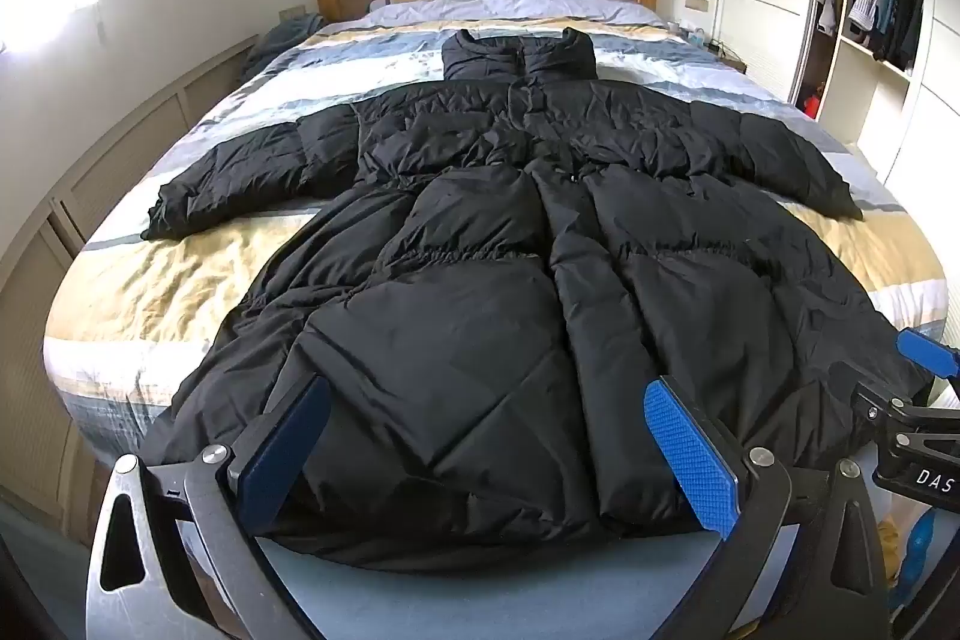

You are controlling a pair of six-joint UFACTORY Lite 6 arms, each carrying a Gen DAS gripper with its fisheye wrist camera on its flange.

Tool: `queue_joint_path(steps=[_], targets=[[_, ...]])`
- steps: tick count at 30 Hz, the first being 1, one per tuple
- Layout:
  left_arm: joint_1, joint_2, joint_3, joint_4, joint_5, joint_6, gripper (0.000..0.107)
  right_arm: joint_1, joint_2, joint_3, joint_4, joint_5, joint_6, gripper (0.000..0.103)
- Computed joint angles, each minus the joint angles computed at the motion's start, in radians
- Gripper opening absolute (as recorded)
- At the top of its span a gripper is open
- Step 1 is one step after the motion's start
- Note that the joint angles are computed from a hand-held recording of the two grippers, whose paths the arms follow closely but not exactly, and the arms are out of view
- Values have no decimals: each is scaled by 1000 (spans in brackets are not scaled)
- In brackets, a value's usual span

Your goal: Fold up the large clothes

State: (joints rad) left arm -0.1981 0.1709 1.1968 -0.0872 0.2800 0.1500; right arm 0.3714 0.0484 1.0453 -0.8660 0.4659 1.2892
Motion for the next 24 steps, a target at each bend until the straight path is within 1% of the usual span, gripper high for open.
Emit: queue_joint_path(steps=[1,7,9,11,14,17,20,22,24], targets=[[0,-1,-1,-2,-2,3,103,-2,5,7,22,3,-22,102],[11,3,2,-68,7,74,103,-3,16,12,14,-2,-13,102],[0,13,7,-39,4,37,103,-3,19,14,11,-2,-10,102],[-2,26,21,-53,9,47,103,-10,23,31,36,2,-42,102],[0,39,35,-64,17,54,103,-10,21,8,12,-9,-13,102],[15,20,10,-128,14,126,103,-11,30,8,3,-15,-1,102],[13,21,9,-116,13,115,103,-6,34,12,13,-8,-7,102],[12,23,8,-104,11,104,103,-17,47,36,53,-4,-54,102],[12,30,8,-111,11,112,103,-15,42,23,41,-10,-40,102]])
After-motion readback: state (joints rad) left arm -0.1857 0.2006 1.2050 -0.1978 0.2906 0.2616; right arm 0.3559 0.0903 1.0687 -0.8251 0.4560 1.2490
